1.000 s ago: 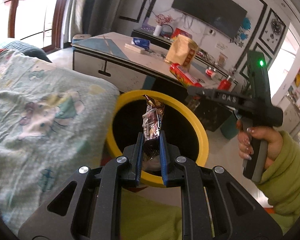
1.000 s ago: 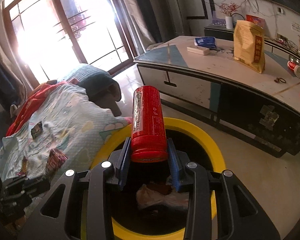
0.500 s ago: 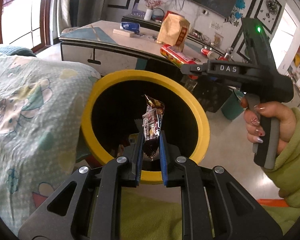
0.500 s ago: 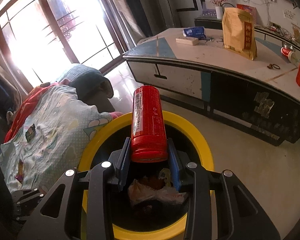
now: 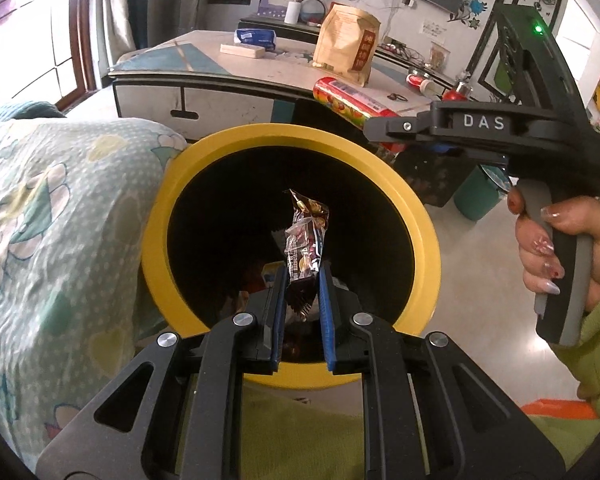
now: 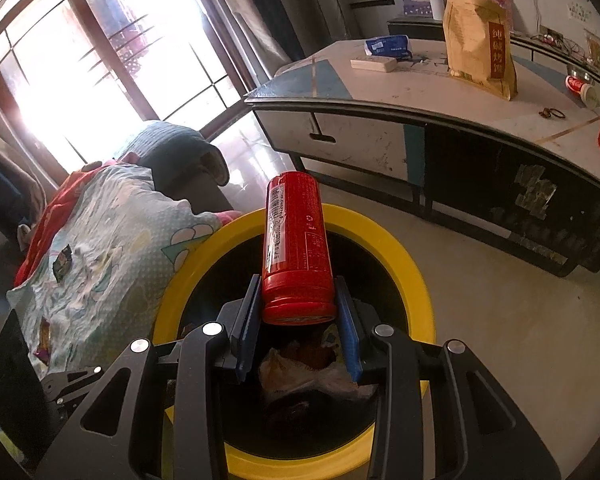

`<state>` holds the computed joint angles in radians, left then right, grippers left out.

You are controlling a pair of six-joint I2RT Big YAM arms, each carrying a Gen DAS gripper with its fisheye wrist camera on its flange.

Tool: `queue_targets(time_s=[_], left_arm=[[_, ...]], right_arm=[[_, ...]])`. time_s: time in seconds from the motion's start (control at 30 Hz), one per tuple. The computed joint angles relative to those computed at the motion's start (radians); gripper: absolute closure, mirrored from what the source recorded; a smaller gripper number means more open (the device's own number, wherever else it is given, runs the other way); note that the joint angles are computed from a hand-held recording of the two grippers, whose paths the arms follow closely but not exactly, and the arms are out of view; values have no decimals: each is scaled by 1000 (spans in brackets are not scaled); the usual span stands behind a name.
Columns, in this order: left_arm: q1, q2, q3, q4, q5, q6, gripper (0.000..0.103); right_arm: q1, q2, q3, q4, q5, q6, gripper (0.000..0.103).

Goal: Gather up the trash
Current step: 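Open both grippers to drop the bottle and wrapper into the bin, then move both tools back toward the green packet and pink wrapper on the bed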

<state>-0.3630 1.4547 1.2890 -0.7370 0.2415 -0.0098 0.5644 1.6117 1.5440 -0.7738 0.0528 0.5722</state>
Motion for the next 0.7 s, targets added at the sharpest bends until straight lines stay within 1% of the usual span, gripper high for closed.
queue_targets(time_s=[0.03,0.07,0.1,0.13,0.17,0.23,0.27,0.3,0.37,0.43,0.5,0.7], left_arm=[[-1,5,5,0,-1,-2,93],[0,6,7,-1,-1,-4,88],[2,10,13,-1,8,-8,82],[3,6,11,8,10,-18,66],[7,1,7,18,8,-30,55],[16,-9,6,27,14,-46,50],[19,-13,3,33,14,-53,43],[23,-22,-2,42,12,-63,39],[32,-38,-11,59,18,-75,22],[40,-60,-25,83,10,-90,14],[44,-77,-33,100,-9,-103,11],[59,-121,-58,135,-58,-121,11]], right_arm=[[-1,2,0,0,-6,3,69],[-3,3,1,-2,-12,4,69],[-4,3,1,-2,-16,9,68],[-7,1,-1,1,-23,21,67],[-9,-1,-5,5,-27,29,63],[-12,-9,-13,12,-19,41,56],[-12,-12,-16,15,-9,47,51],[-13,-16,-18,20,-2,53,51],[-13,-23,-22,31,10,64,50],[-9,-31,-26,45,24,67,47],[-6,-33,-26,50,30,62,45],[17,-32,-9,57,62,35,37]])
